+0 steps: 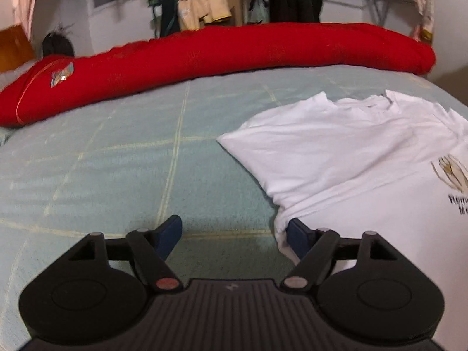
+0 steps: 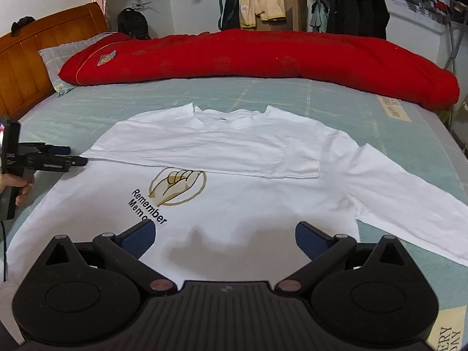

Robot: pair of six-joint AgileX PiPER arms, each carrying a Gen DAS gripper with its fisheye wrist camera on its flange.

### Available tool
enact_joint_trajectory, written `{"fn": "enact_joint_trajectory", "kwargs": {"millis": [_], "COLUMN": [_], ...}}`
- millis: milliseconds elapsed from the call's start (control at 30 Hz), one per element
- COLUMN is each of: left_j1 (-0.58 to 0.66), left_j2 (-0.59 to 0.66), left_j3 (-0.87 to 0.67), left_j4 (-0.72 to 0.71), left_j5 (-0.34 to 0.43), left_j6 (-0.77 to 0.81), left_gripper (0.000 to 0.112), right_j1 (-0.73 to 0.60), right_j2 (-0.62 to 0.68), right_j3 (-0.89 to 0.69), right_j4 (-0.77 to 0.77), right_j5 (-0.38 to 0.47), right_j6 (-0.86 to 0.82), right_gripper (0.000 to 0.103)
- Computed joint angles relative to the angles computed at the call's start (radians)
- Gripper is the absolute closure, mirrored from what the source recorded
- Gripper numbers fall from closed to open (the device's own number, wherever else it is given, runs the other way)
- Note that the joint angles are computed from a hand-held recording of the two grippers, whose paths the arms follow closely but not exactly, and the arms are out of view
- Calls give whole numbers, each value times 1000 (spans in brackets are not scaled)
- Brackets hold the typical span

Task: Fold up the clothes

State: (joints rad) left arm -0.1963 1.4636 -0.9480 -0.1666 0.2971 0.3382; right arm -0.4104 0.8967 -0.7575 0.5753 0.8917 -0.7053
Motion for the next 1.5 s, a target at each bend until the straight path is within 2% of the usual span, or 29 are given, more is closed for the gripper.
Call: {"fn": "enact_joint_trajectory", "kwargs": {"millis": [100, 200, 267, 367, 467, 600, 667, 733, 800, 833, 900, 1000, 1133, 1300, 1400, 1500], "left_j1": [25, 48, 49, -4, -65, -84, -63, -36, 1, 6, 16, 21, -15, -84, -142, -217], "left_j2": [-18, -77, -70, 0, 108, 206, 206, 201, 181, 166, 135, 86, 20, -73, -153, -250], "left_j3": [-35, -49, -93, -170, -233, -246, -210, -202, -201, -205, -215, -234, -312, -371, -334, -212], "left_j4": [-68, -265, -443, -530, -501, -371, -383, -351, -377, -344, -282, -237, -206, -219, -198, -147], "left_j5": [94, 142, 188, 207, 168, 83, 52, 69, 109, 126, 162, 226, 458, 708, 728, 659], "left_j6": [69, 256, 380, 375, 274, 114, 154, 145, 183, 152, 96, 56, -1, -18, -41, -87], "left_gripper": [34, 34, 33, 33, 35, 40, 40, 36, 36, 39, 39, 39, 37, 35, 30, 30], "right_j1": [-39, -77, -66, -23, 52, 159, 177, 171, 147, 145, 145, 107, 76, 130, 165, 216], "right_j2": [-9, -12, 29, 151, 336, 567, 636, 659, 632, 606, 555, 461, 329, 202, 148, 71], "right_j3": [2, 2, -16, -72, -167, -291, -320, -299, -242, -218, -203, -194, -186, -97, -6, 94], "right_j4": [24, 68, 102, 203, 294, 269, 213, 184, 208, 176, 47, -22, -73, -176, -226, -293], "right_j5": [27, 48, 32, -24, -110, -258, -281, -291, -290, -302, -290, -205, -76, -10, -10, -60], "right_j6": [-32, -88, -107, -170, -236, -179, -129, -147, -254, -251, -147, -78, -31, 71, 134, 231], "right_gripper": [0, 0, 0, 0, 0, 0, 0, 0, 0, 0, 0, 0, 0, 0, 0, 0]}}
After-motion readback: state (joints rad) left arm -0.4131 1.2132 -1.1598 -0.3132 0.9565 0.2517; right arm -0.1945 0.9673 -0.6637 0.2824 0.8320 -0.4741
